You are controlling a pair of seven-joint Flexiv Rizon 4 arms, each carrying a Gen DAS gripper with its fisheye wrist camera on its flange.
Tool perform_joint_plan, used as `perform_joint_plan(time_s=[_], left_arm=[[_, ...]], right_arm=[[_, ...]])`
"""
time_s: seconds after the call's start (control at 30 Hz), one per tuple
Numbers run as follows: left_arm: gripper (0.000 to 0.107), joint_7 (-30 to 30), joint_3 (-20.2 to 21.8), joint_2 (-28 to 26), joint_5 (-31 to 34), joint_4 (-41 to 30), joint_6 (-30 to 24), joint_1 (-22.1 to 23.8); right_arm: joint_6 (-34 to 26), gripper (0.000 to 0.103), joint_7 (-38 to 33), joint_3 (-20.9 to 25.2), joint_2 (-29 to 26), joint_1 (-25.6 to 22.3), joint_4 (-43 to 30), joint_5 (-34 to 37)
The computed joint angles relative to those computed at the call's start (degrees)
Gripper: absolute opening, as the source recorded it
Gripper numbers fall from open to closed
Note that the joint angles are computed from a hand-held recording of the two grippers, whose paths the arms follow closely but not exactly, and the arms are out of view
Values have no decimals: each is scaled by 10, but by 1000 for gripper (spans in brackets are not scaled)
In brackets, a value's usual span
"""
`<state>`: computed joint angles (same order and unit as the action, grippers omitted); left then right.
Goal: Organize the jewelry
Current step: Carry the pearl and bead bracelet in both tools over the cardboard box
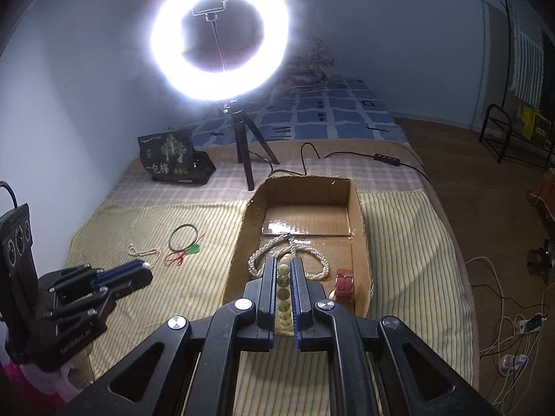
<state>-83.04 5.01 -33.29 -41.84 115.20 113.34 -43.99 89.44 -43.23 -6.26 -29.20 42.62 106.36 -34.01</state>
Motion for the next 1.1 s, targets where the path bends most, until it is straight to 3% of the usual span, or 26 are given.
perform_joint_plan(time_s=[0.17,0.37,1.1], left_arm=[[6,10,22,-26,-8,-41,-27,-16],[6,-6,78,-66,-4,-92,-74,-50],[6,-137,102,-107,142,-162,-147,-21]], right_arm=[[-12,5,-16,23,-19,-25,-26,15],[-31,5,-45,58,-50,-58,-66,42],[-80,6,-110,101,-111,-91,-138,107]])
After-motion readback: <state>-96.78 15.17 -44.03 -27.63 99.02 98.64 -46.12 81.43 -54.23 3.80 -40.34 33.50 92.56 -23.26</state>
